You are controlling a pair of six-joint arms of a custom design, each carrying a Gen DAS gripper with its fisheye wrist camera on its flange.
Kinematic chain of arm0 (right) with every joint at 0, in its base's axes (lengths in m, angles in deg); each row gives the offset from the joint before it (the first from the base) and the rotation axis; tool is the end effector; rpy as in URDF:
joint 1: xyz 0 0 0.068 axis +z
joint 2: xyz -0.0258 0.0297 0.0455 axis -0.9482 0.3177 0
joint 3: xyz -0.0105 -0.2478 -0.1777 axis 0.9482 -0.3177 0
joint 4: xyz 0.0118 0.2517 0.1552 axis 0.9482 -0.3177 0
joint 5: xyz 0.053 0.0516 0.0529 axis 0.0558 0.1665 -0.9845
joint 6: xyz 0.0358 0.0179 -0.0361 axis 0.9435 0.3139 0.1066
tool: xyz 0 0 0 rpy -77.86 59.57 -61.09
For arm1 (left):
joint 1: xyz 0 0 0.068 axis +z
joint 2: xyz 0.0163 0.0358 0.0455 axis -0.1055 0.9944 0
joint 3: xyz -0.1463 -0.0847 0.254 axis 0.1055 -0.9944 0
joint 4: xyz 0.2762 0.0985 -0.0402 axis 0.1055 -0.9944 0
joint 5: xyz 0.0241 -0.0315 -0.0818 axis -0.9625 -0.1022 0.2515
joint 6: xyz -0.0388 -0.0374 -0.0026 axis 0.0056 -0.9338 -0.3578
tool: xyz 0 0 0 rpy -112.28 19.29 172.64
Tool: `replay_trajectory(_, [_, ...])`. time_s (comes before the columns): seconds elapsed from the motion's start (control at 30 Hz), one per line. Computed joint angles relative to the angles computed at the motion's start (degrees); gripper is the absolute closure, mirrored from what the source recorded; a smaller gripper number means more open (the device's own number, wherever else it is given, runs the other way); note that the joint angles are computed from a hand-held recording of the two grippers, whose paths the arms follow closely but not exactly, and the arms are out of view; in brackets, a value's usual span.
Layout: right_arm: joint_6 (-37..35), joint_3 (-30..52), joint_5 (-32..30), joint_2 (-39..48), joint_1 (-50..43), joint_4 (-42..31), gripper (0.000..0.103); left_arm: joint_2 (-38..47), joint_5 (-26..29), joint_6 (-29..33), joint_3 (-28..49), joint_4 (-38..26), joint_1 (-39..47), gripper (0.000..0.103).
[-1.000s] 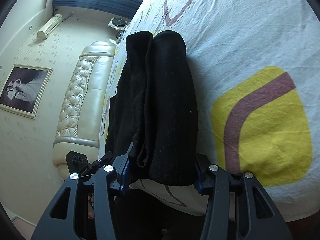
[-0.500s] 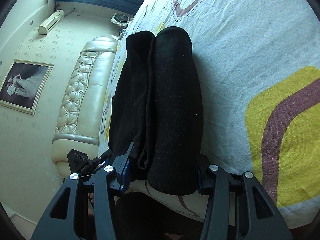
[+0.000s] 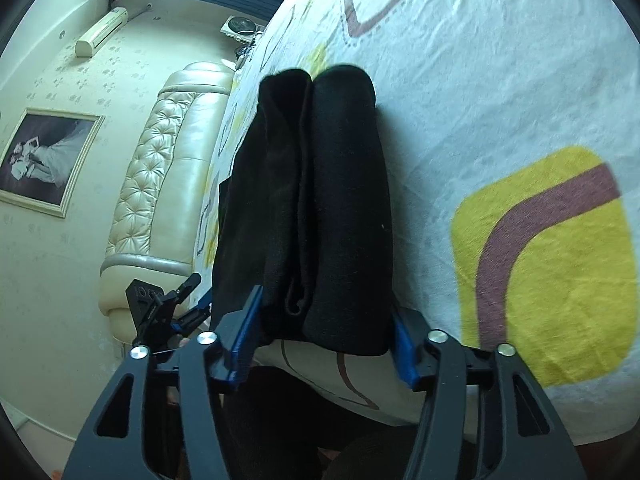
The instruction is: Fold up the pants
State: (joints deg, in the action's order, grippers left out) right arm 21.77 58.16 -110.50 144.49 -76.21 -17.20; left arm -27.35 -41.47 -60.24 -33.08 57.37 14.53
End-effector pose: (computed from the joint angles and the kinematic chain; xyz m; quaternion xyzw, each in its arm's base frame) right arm 0.2771 0.0073 0.0718 -0.0728 0.8719 0.4802 0.0620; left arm 0.1082 0.0235 0.1153 -0.2809 0.8815 -0.2288 0.3027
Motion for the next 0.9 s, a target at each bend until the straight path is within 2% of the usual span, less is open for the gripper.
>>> replay_trajectory(0.03, [-0.71,0.05,0.90,-1.36,-1.27,0.25,0.030,3.35,1.51,1.63,0.22,2.34,1.82,0.033])
replay_trajectory(0.1, [0.59,1.05,1.36,-2.47,-3.21,1.66,0.025,12.40,3.93,3.66,0.84,9.34,4.04,0.031])
replay_trajectory(0.23, [8.45,5.72,-1.63,3.07,-3.27,7.87,0.025,34.06,4.59,2.02,3.69,26.04,2.48,0.031])
replay_trajectory(0.3, [12.03,8.55,-3.18,7.08,-1.23,11.12,0.025,42.57,4.26,0.33,5.71,32.24,1.06,0.031])
replay_trajectory(0.4, [17.42,11.29,-2.40,10.54,3.30,16.70,0.025,47.71,3.14,-0.87,8.01,37.03,-1.35,0.024])
replay_trajectory(0.47, [19.40,12.06,-3.55,11.53,5.22,19.95,0.024,50.18,3.72,-1.22,9.46,38.65,-2.37,0.024])
replay_trajectory(0.57, [18.27,13.25,-1.80,11.67,8.45,19.11,0.023,51.75,0.83,-2.61,10.43,40.14,-5.29,0.025])
replay_trajectory(0.63, [15.48,13.15,1.21,10.52,10.17,17.85,0.027,51.56,-4.42,-1.24,11.39,38.55,-8.65,0.044])
replay_trajectory(0.67, [15.80,12.58,2.38,9.99,10.54,18.45,0.031,51.44,-5.39,-0.39,11.79,37.99,-9.62,0.050])
replay_trajectory(0.7, [16.68,12.19,2.69,9.86,10.55,19.17,0.043,51.35,-5.36,0.13,12.19,37.41,-9.87,0.057])
replay_trajectory(0.73, [17.74,11.59,2.31,9.88,10.31,20.58,0.046,50.73,-6.32,-0.15,12.44,36.55,-10.32,0.063])
replay_trajectory(0.8, [18.59,9.80,2.36,9.26,10.13,23.75,0.049,49.83,-7.01,-1.05,12.77,35.27,-10.26,0.071])
replay_trajectory(0.9, [21.28,7.70,3.96,8.09,10.78,28.72,0.052,48.63,-10.27,-1.78,13.55,33.78,-11.85,0.076])
